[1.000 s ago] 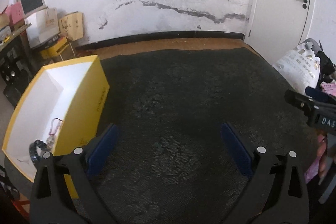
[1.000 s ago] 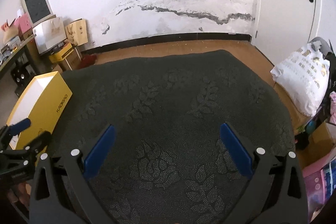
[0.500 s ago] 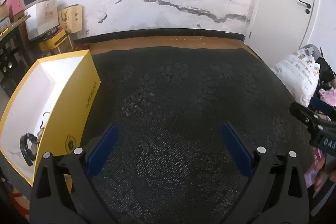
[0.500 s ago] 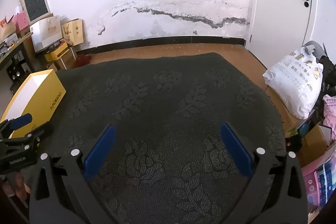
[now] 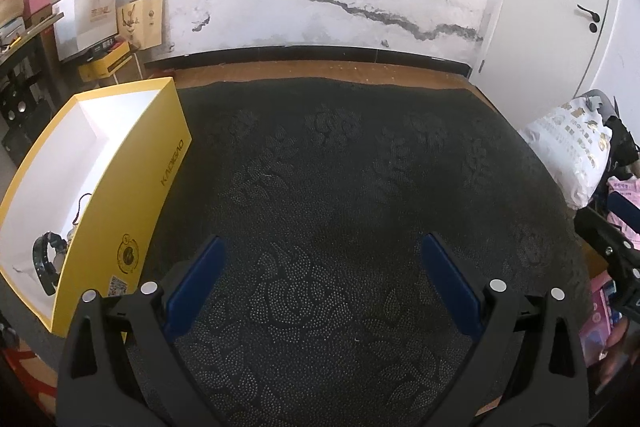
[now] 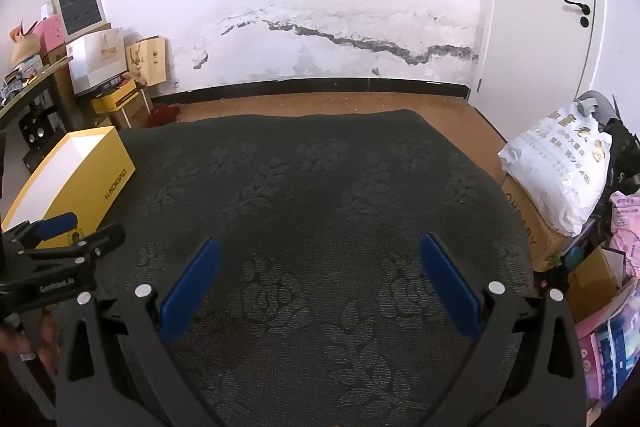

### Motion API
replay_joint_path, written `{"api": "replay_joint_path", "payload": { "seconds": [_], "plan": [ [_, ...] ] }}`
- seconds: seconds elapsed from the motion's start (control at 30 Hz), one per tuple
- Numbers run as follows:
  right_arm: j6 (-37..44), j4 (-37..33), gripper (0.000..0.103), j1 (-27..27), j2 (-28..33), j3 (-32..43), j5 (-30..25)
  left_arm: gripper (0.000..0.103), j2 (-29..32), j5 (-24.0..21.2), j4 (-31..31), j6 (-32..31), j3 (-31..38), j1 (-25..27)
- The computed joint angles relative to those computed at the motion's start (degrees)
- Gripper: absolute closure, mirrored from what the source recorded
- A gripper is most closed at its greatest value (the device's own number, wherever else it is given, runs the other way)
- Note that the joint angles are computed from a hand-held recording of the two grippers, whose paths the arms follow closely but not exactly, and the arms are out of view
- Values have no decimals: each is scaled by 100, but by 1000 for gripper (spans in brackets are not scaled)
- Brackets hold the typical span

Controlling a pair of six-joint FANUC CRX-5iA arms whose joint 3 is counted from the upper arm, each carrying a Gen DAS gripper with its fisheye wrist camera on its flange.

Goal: Organize jewelry

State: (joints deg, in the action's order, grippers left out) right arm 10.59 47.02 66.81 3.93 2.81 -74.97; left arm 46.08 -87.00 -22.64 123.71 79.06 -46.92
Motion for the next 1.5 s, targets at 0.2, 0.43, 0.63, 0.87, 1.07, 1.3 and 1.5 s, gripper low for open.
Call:
{"api": "replay_joint_path", "payload": {
  "seconds": [0.2, 0.43, 0.63, 0.87, 1.07, 1.3, 1.5],
  "plan": [
    [-2, 12, 7, -6, -58, -76, -41, 7, 70, 11, 82, -58, 76, 26],
    [70, -24, 7, 14, -92, -116, -35, 7, 153, -28, 43, -156, 193, 0],
    [89, -34, 7, 21, -115, -137, 11, 7, 78, 6, 39, -148, 71, -1],
    [146, -7, 7, 52, -106, -138, 72, 7, -64, 79, -31, -112, -171, -21],
    [190, -25, 7, 50, -66, -74, 75, 6, -119, 72, -181, -63, -217, -63],
    [226, -27, 7, 35, -49, -54, 99, 6, -104, 45, -207, -109, -165, -69],
    [216, -32, 7, 44, -27, -27, 84, 6, -149, 59, -225, 5, -226, -47]
  ]
}}
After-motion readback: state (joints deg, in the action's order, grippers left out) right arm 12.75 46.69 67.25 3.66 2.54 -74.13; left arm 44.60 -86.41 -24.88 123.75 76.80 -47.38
